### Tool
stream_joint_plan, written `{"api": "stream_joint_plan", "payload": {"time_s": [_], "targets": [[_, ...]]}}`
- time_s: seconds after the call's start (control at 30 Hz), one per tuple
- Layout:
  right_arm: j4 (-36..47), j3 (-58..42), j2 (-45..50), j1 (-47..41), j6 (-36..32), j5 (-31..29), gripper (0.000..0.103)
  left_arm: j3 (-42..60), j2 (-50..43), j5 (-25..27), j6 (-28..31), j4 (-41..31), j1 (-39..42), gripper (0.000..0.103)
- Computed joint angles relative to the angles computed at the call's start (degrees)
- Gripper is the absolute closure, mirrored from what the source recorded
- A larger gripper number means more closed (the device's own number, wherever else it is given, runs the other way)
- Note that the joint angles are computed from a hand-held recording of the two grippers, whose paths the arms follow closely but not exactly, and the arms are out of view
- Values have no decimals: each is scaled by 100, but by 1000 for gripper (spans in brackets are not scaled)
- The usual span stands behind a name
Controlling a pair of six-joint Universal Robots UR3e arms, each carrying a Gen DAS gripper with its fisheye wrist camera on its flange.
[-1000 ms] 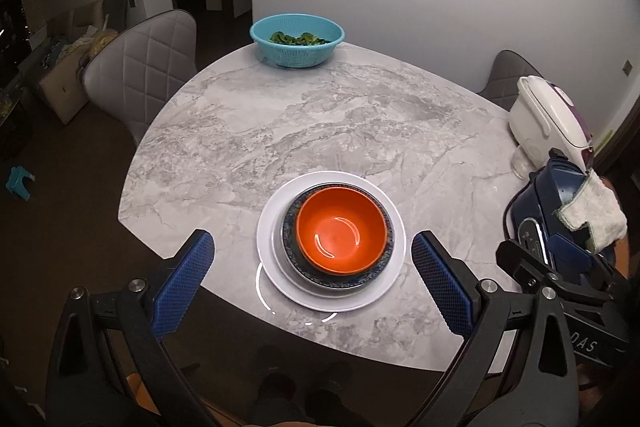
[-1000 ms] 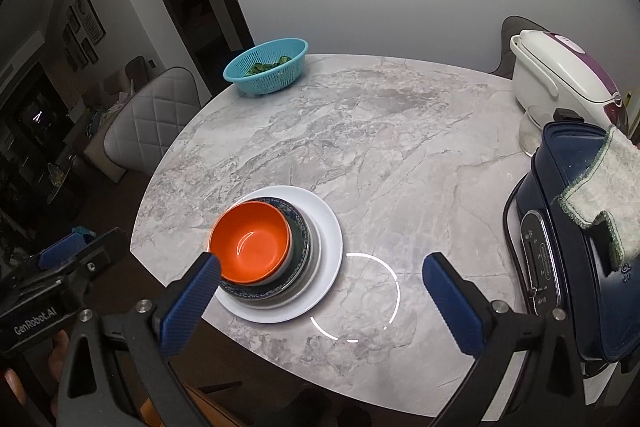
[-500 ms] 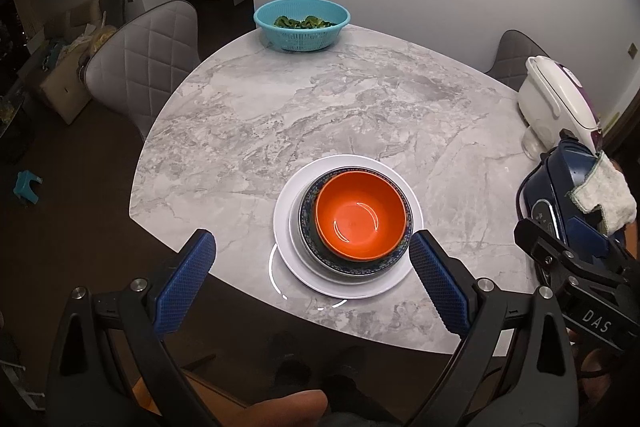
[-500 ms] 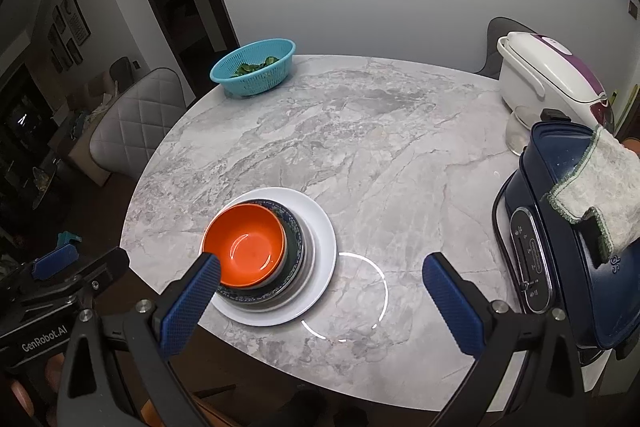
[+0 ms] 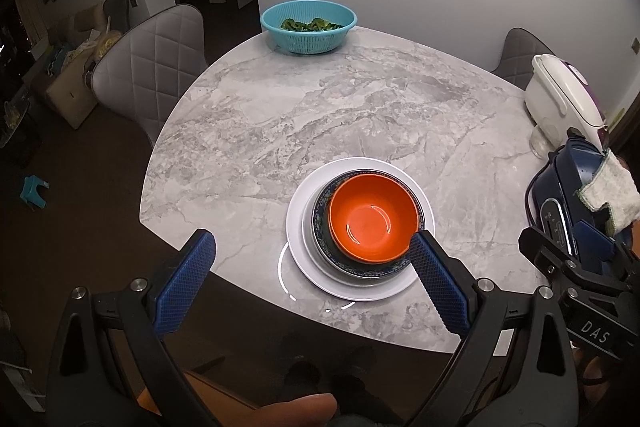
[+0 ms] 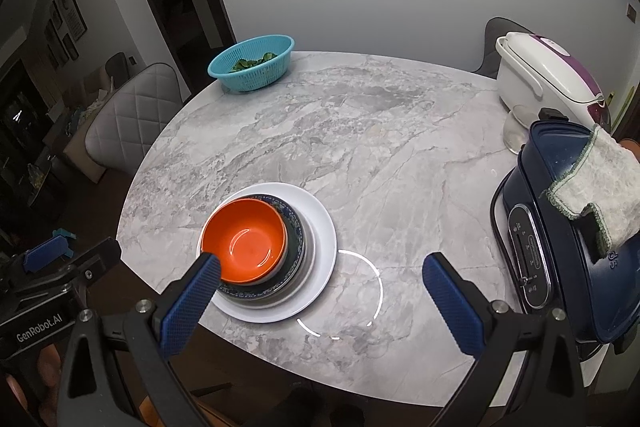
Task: Organize plates and bowls
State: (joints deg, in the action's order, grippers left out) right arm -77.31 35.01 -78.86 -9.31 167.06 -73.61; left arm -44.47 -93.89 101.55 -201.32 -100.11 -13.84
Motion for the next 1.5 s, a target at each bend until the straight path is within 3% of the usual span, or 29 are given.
{"api": "stream_joint_plan", "payload": {"time_s": [0.77,1.5], "targets": [[75,-120,92,-13,-46,-33,0,397,-274,48,6,-162,-48,4],[156,-322,241,-21,-79,-35,0,229,-397,-36,151,144,62,4]]}}
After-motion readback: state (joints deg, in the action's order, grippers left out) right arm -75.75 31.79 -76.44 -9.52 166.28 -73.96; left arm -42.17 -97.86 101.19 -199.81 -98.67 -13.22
